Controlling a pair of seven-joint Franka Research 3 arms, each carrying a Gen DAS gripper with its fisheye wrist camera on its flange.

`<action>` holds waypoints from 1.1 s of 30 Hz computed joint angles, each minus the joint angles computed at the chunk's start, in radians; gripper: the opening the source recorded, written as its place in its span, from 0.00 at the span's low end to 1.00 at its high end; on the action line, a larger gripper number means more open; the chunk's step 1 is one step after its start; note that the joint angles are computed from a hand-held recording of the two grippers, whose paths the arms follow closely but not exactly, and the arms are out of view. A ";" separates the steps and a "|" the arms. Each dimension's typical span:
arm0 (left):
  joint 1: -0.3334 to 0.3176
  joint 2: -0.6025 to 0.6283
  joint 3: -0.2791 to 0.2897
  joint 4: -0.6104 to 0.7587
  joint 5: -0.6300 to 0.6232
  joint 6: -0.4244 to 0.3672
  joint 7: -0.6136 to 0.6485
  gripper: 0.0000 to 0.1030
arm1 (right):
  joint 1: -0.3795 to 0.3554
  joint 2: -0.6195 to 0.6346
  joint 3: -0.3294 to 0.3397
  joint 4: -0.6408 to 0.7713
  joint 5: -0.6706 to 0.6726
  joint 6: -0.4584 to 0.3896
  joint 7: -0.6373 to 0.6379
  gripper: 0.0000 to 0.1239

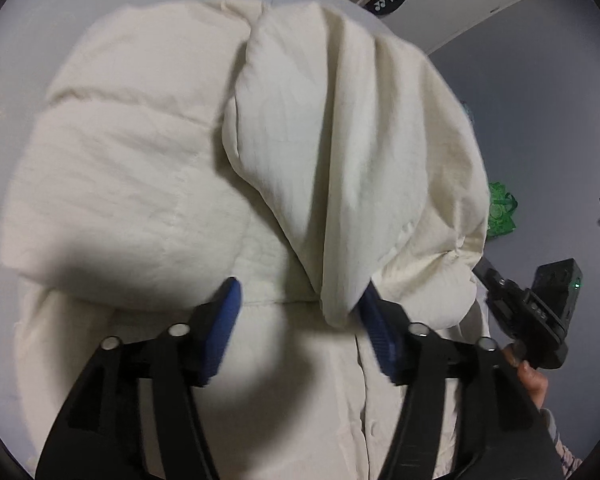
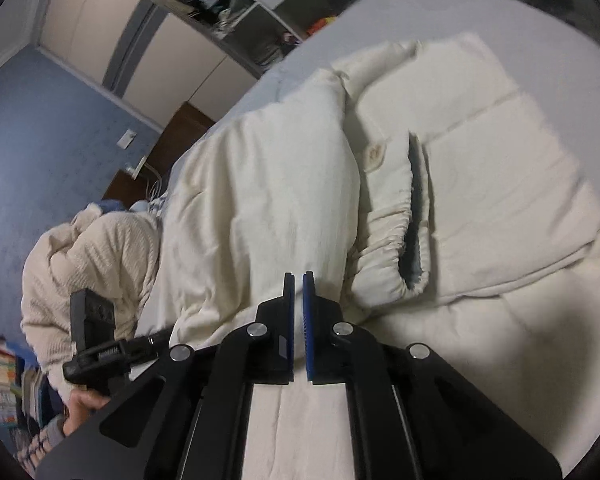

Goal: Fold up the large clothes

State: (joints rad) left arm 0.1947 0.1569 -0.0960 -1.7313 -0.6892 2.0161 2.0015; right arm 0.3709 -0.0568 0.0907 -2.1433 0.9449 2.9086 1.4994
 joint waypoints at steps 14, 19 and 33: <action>0.024 -0.198 0.105 -0.115 0.259 -0.026 -0.081 0.84 | -0.104 -0.431 -0.090 -0.267 -0.285 -0.317 0.144 0.47; 0.064 -0.227 0.149 -0.173 0.343 -0.045 -0.146 0.84 | -0.155 -0.540 -0.097 -0.366 -0.353 -0.404 0.203 0.47; 0.116 -0.238 0.164 -0.184 0.337 -0.277 -0.095 0.82 | -0.128 -0.599 -0.191 -0.482 -0.157 -0.558 0.160 0.47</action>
